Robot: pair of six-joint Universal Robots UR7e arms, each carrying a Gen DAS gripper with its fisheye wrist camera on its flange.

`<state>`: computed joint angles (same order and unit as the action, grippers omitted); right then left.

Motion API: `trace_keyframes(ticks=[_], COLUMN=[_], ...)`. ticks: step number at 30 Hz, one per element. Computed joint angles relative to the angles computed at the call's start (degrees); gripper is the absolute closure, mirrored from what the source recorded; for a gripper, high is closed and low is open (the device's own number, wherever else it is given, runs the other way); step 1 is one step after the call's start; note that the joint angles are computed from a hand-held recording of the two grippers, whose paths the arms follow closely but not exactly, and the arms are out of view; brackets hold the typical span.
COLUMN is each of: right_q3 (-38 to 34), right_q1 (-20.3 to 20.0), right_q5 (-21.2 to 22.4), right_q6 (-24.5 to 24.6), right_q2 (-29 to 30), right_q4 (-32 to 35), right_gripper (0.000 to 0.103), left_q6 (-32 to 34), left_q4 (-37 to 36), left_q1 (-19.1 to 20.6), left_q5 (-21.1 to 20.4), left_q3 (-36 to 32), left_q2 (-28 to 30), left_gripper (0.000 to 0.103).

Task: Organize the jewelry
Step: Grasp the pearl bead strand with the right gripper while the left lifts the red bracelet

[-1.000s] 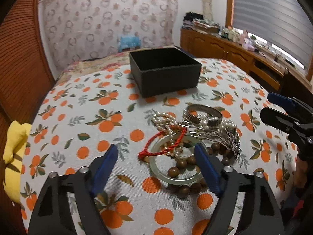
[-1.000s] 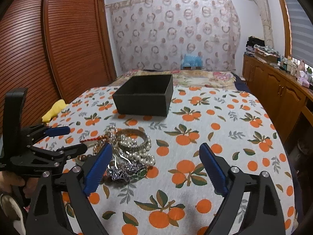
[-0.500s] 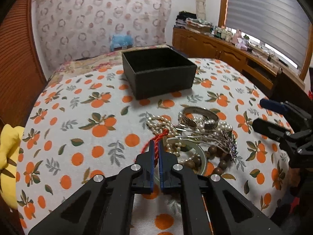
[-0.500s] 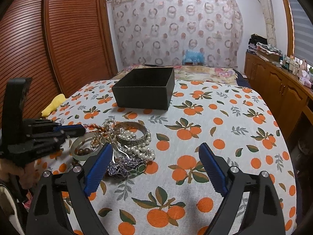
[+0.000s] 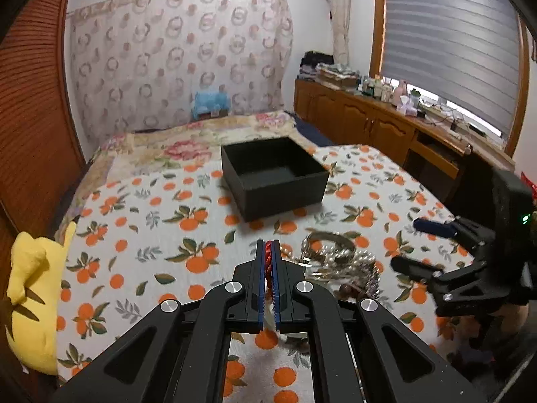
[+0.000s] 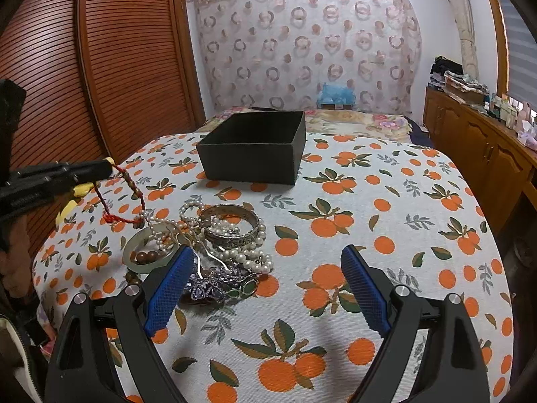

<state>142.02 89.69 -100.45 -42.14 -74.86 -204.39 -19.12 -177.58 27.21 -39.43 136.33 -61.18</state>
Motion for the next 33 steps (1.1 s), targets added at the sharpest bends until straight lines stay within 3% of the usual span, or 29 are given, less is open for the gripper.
trace_keyframes(ticks=[6, 13, 30, 33], right_q3=[-0.8, -3.7, -14.0, -15.3], right_q1=[0.6, 3.2, 9.9, 10.4], right_q5=[1.0, 3.1, 3.8, 2.7], right_q6=[0.3, -0.4, -2.2, -2.5], right_q2=[-0.3, 0.5, 10.2, 11.6], right_q4=[3.3, 10.1, 26.6, 27.8], right_gripper=[0.017, 0.033, 0.048, 0.059], left_q6=[-0.1, 0.6, 2.2, 2.1], left_q4=[0.3, 1.2, 0.6, 0.7], left_q1=[-1.2, -1.9, -2.1, -2.2], left_q5=[0.4, 1.9, 2.0, 2.3], left_q3=[0.6, 0.5, 0.4, 0.5], left_q2=[-2.6, -4.1, -6.2, -6.4], left_gripper=[0.100, 0.100, 0.100, 0.100])
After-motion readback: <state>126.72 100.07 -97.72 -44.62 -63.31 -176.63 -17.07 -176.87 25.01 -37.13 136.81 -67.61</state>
